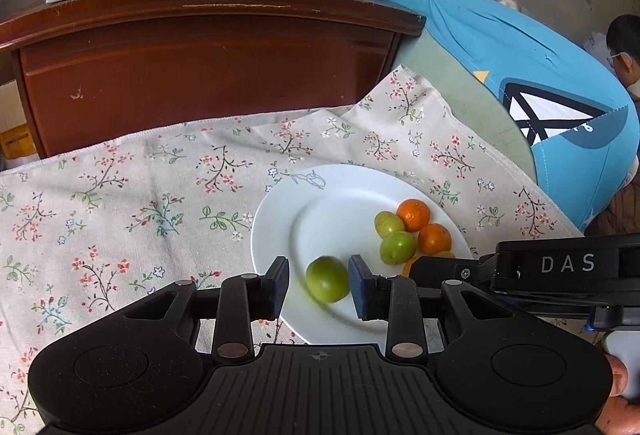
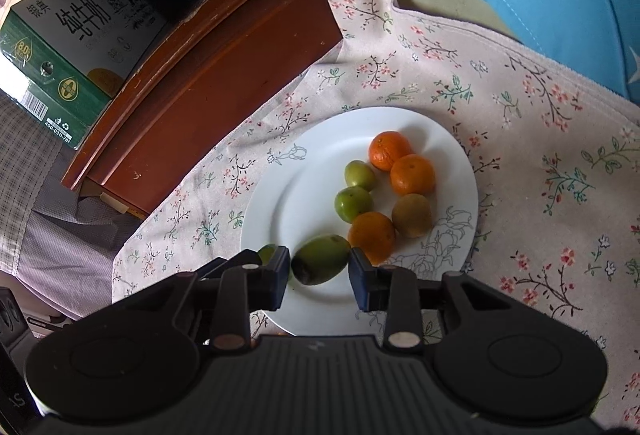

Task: Organize fruits
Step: 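Open both grippers to release the green fruits onto the plate, then move both grippers back to the remaining fruit on the cloth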

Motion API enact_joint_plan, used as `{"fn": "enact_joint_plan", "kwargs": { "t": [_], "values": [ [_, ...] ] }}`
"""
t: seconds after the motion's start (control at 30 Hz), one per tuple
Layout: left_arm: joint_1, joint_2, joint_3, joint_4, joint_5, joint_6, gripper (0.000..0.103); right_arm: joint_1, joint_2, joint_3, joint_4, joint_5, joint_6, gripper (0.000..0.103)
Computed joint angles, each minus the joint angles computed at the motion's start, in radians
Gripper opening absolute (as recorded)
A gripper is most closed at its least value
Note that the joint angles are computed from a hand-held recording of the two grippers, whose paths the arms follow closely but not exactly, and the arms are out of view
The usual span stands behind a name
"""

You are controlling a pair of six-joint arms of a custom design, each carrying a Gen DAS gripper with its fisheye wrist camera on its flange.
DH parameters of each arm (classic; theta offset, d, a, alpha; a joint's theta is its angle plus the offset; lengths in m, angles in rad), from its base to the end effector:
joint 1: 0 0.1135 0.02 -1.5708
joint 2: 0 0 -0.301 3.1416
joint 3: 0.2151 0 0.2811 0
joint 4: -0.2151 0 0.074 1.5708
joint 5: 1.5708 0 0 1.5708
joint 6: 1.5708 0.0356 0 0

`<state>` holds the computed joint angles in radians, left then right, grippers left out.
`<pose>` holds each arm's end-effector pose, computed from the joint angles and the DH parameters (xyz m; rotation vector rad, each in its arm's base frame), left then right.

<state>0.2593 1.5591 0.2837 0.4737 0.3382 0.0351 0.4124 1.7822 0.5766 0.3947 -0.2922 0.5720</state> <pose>0.2240 0.0472 0.0919 -0.1004 2.3272 -0.2545 0.2815 0.1343 0.0944 0.0526 2.4931 0.7926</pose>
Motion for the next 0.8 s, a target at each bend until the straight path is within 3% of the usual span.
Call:
{"fn": "enact_joint_plan", "kwargs": {
  "t": [0.17, 0.23, 0.37, 0.53, 0.67, 0.8],
  "values": [
    [0.026, -0.080, 0.010, -0.078, -0.009, 0.000, 0.034, 0.004, -0.035, -0.011, 0.014, 0.013, -0.018, 0.035],
    [0.044, -0.126, 0.013, -0.119, -0.023, 0.005, 0.044, 0.006, -0.047, -0.015, 0.014, 0.010, -0.031, 0.036],
    [0.118, -0.220, 0.024, -0.233, 0.013, 0.036, 0.053, 0.020, -0.067, -0.020, 0.010, 0.015, -0.059, 0.039],
    [0.228, -0.312, 0.021, -0.356, 0.041, 0.084, 0.073, 0.050, -0.087, -0.022, -0.011, 0.040, -0.104, 0.043],
    [0.304, -0.356, 0.011, -0.427, 0.062, 0.149, 0.075, 0.075, -0.097, -0.029, -0.025, 0.057, -0.143, 0.043],
    [0.401, -0.370, 0.004, -0.490, 0.142, 0.210, 0.081, 0.085, -0.098, -0.039, -0.025, 0.032, -0.180, 0.043]
  ]
}}
